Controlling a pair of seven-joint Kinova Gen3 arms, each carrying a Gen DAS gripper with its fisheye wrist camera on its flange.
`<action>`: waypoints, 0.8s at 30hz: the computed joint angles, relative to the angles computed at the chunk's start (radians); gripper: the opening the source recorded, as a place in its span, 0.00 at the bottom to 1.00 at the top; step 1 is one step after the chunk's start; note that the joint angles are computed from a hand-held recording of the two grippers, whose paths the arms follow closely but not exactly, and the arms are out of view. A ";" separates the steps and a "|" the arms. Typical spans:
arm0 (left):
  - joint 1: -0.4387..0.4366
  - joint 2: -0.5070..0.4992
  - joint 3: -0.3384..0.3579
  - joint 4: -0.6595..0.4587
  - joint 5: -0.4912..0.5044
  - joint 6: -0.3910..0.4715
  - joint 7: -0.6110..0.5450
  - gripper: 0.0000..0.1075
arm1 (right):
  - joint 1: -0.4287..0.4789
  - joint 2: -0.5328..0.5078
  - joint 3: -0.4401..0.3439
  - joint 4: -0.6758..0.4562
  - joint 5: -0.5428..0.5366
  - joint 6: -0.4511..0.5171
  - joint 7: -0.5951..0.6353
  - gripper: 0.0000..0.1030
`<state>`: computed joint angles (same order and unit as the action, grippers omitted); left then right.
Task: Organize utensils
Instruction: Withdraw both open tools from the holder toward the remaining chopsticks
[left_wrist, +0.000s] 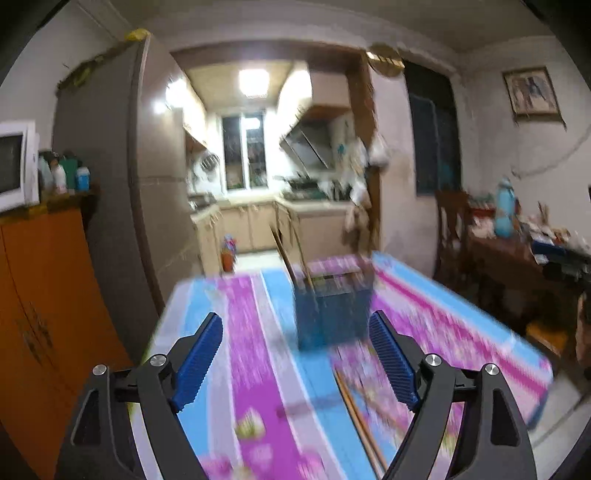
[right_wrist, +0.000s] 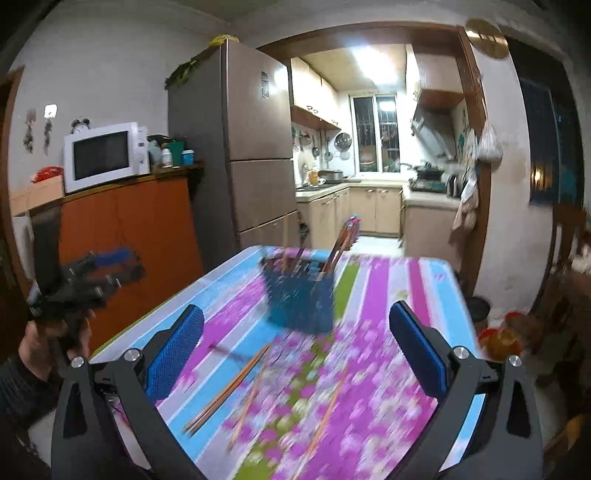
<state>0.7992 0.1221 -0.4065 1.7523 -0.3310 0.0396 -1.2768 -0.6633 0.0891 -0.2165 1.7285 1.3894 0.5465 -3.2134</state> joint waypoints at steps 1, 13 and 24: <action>0.012 -0.008 0.004 0.046 -0.018 0.004 -0.006 0.76 | -0.011 -0.008 -0.002 0.030 0.011 0.002 -0.041 0.94; -0.355 0.061 0.453 0.332 -0.076 -0.151 0.050 0.55 | -0.016 0.065 -0.194 0.236 0.191 0.213 -0.397 0.53; -0.254 0.127 0.380 0.311 0.160 -0.185 -0.184 0.37 | -0.027 0.107 -0.180 0.247 0.211 0.151 -0.421 0.31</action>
